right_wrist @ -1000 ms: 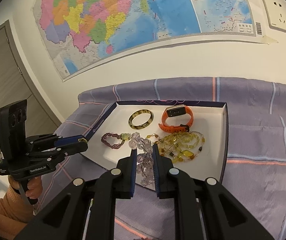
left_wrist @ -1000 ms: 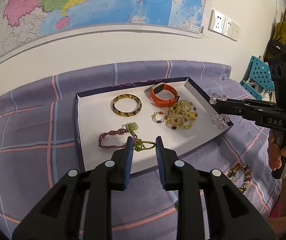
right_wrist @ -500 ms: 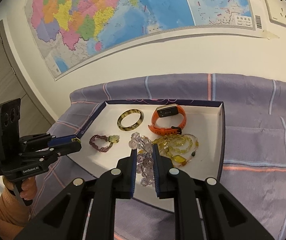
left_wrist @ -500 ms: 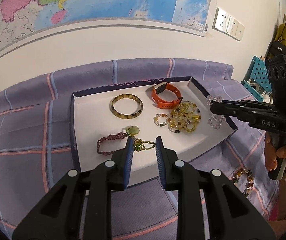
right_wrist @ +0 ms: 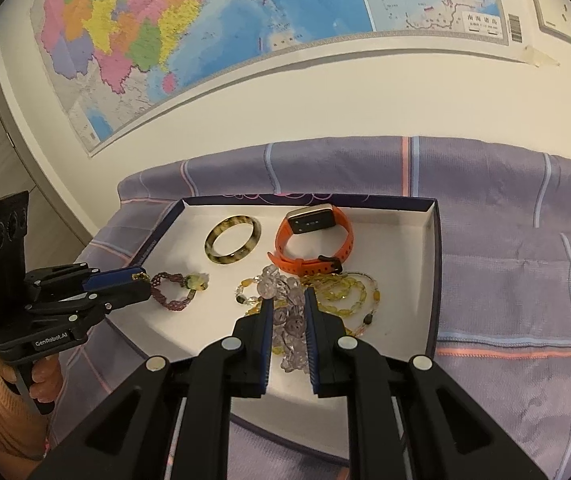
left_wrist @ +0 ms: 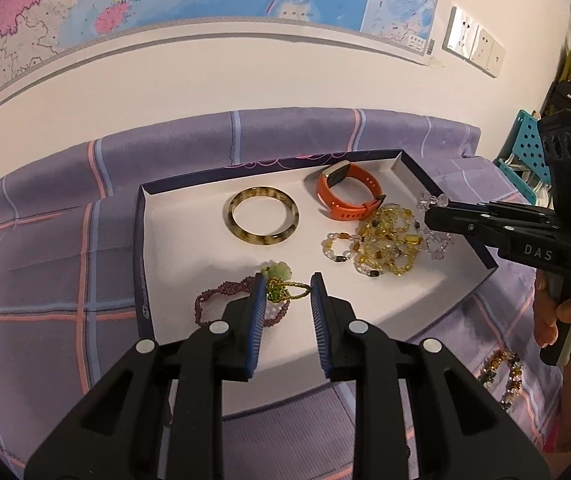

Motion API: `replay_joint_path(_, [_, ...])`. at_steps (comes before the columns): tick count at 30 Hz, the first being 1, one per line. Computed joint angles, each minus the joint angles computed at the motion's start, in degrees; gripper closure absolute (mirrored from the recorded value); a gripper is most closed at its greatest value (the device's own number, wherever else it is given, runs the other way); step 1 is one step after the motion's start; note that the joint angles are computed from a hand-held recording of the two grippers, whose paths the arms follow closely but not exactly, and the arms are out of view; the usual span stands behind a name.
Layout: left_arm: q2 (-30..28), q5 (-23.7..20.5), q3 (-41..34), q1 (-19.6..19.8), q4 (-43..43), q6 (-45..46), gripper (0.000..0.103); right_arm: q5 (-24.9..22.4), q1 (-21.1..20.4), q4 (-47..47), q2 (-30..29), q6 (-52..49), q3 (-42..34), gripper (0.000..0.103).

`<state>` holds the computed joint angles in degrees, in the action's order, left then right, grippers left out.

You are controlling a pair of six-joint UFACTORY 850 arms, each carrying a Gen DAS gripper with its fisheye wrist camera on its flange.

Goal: Organize jewelry
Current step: 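Carry the pink bracelet in the right tool while the left tool carries the gold pendant into the tray, then open both tools to release the pink bracelet and gold pendant in the tray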

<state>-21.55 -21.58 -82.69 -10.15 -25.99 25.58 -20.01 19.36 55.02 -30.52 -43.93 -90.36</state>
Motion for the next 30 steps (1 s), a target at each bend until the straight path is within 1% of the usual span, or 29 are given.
replay_joint_path(11, [-3.6,-1.6,-3.7,0.0,4.0,-5.0,0.080,-0.5,0.4,-8.4,-2.6,7.8,-3.5,0.090])
replay_joint_path(14, [-4.6,-2.2,-4.9,-0.1,4.7,-6.1,0.080,0.0,0.8,-12.9,-3.2,11.7,-4.4,0.090])
replay_joint_path(19, [-5.8,-2.7,-6.3,-0.6,8.0,-9.2,0.080,-0.1,1.2,-15.7,-4.0,13.9,-5.4,0.090])
replay_joint_path(22, [-6.3,-2.9,-6.8,-0.9,9.5,-10.5,0.079,-0.2,1.3,-15.3,-4.1,13.6,-5.6,0.090])
replay_joint_path(25, [-6.6,-2.7,-7.0,-1.1,10.8,-11.4,0.077,-0.4,0.9,-12.8,-3.8,12.0,-5.1,0.089])
replay_joint_path(27, [-6.9,-2.7,-7.2,-1.3,11.5,-12.0,0.077,-0.4,0.7,-11.2,-3.4,11.0,-4.4,0.085])
replay_joint_path(30, [-7.2,-2.6,-7.5,-1.4,12.8,-13.1,0.071,-0.4,0.5,-9.0,-2.6,9.0,-3.4,0.085])
